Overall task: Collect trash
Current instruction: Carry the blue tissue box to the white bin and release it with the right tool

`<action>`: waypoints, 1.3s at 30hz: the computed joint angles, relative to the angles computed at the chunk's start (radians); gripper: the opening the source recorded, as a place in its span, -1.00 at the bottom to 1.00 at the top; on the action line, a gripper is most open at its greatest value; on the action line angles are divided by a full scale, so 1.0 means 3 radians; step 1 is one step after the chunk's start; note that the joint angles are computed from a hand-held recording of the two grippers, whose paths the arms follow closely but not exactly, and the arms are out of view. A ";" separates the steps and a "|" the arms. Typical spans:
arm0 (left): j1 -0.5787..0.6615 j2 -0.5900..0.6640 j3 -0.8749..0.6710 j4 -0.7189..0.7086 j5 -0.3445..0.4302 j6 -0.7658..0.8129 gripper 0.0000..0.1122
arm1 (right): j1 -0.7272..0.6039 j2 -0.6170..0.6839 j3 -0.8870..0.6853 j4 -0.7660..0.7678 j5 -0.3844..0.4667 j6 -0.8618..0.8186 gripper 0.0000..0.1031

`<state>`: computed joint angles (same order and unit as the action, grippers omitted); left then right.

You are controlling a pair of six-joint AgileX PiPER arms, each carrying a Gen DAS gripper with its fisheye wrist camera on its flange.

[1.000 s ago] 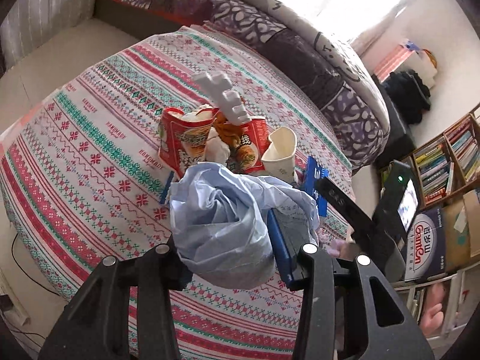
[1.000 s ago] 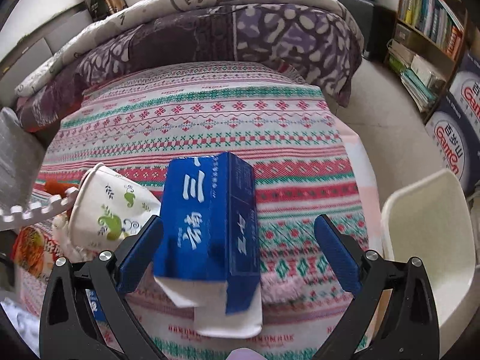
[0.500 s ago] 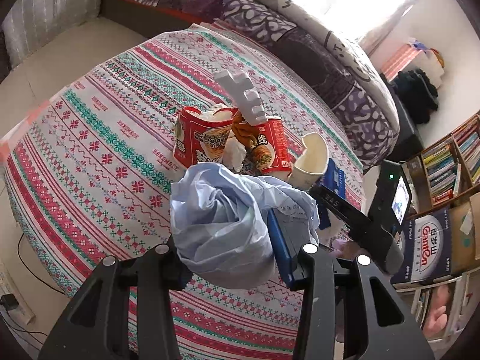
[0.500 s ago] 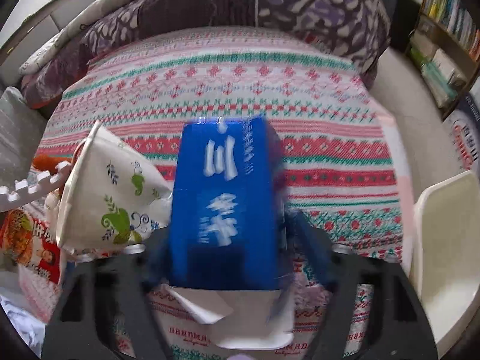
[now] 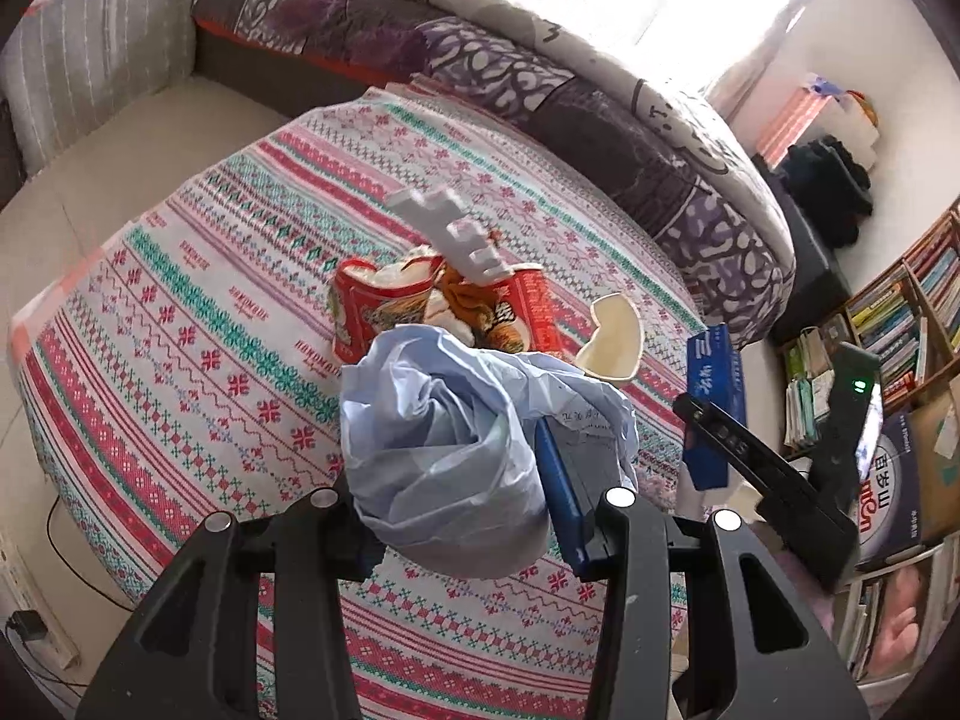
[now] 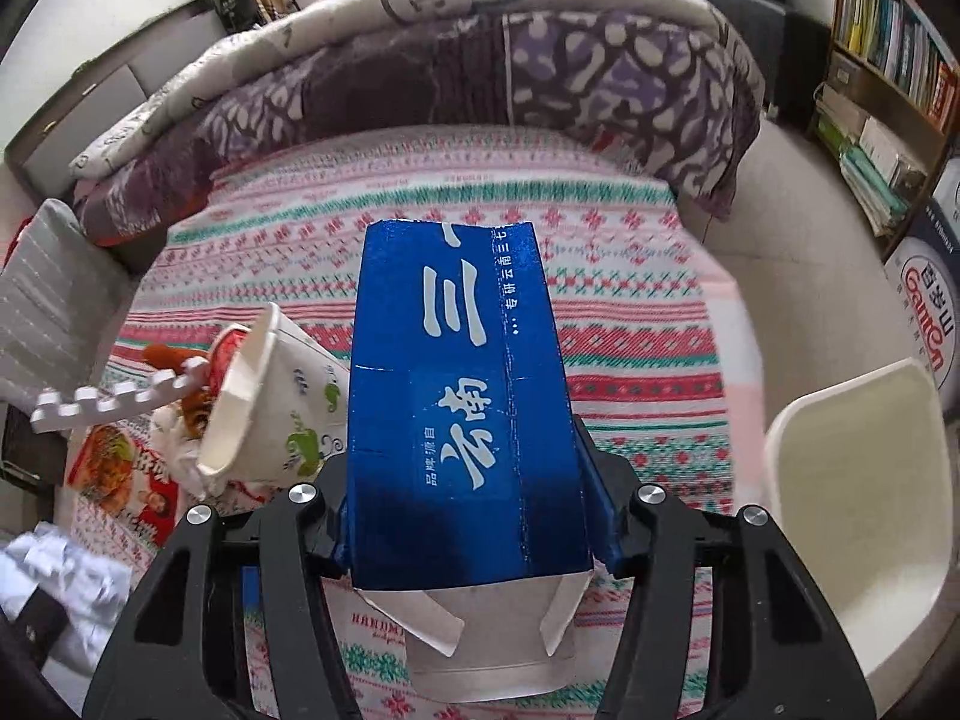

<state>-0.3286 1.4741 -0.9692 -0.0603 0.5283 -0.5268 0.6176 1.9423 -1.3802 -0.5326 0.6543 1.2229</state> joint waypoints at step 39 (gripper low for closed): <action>-0.1516 0.0420 -0.0466 0.1853 0.0022 -0.1874 -0.22 | -0.0501 -0.1957 0.1739 -0.0555 0.0404 0.0371 0.08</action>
<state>-0.7834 1.6002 -1.1092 0.4956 0.5350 -1.0890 0.4672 1.3553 -0.8583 -0.6992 0.7756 1.3344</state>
